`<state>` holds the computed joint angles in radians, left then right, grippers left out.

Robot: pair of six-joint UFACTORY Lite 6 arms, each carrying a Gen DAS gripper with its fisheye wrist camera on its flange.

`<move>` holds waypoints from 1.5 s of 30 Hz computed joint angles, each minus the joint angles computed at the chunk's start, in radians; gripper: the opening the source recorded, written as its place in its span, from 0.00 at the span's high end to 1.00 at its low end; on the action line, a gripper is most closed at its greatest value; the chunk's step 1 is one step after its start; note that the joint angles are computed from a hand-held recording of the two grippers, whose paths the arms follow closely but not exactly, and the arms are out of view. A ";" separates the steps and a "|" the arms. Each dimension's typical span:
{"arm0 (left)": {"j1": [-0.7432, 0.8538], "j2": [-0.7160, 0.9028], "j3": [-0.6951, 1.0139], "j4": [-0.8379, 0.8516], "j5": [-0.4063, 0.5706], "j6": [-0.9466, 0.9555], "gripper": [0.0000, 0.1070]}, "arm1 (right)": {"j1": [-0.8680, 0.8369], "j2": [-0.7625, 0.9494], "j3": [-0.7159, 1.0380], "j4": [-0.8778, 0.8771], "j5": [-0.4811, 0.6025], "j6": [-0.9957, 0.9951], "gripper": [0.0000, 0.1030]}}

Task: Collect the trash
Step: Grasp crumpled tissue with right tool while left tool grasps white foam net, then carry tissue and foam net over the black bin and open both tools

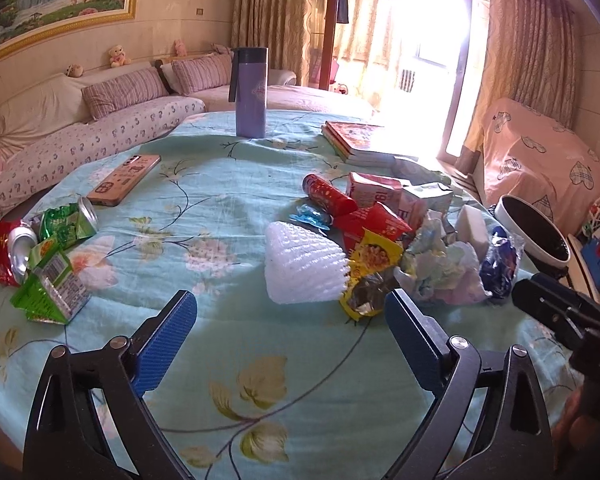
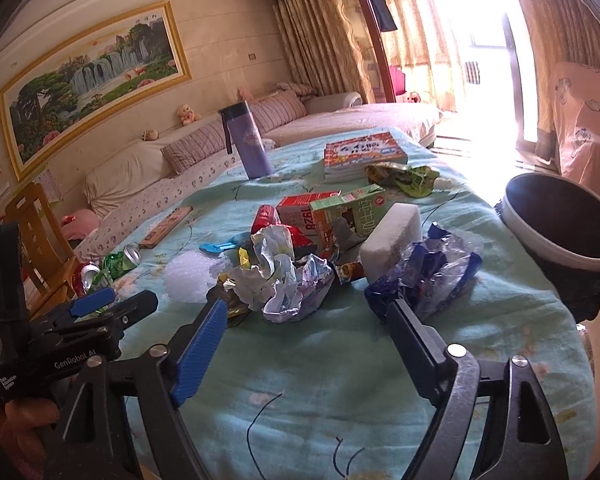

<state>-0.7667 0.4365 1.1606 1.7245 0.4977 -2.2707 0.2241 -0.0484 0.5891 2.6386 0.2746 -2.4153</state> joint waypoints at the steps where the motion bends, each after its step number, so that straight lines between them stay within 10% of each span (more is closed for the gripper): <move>1: 0.011 0.014 0.019 -0.006 -0.011 0.014 0.10 | -0.001 0.034 0.023 -0.024 0.002 0.021 0.25; 10: 0.102 0.148 0.175 -0.051 -0.127 0.110 0.30 | -0.007 0.332 0.264 -0.311 -0.001 0.298 0.47; 13: 0.129 0.173 0.200 -0.042 -0.189 0.121 0.61 | -0.012 0.391 0.314 -0.448 0.013 0.436 0.80; 17: 0.116 0.172 0.185 0.026 -0.201 0.058 0.88 | -0.004 0.372 0.298 -0.420 0.024 0.394 0.89; 32: -0.033 0.061 0.219 -0.152 -0.128 0.235 0.91 | -0.183 0.047 0.105 -0.629 0.074 0.554 0.92; 45: -0.153 0.388 0.780 -0.679 -0.124 0.853 0.91 | -0.565 -0.008 0.069 -0.887 0.198 0.697 0.92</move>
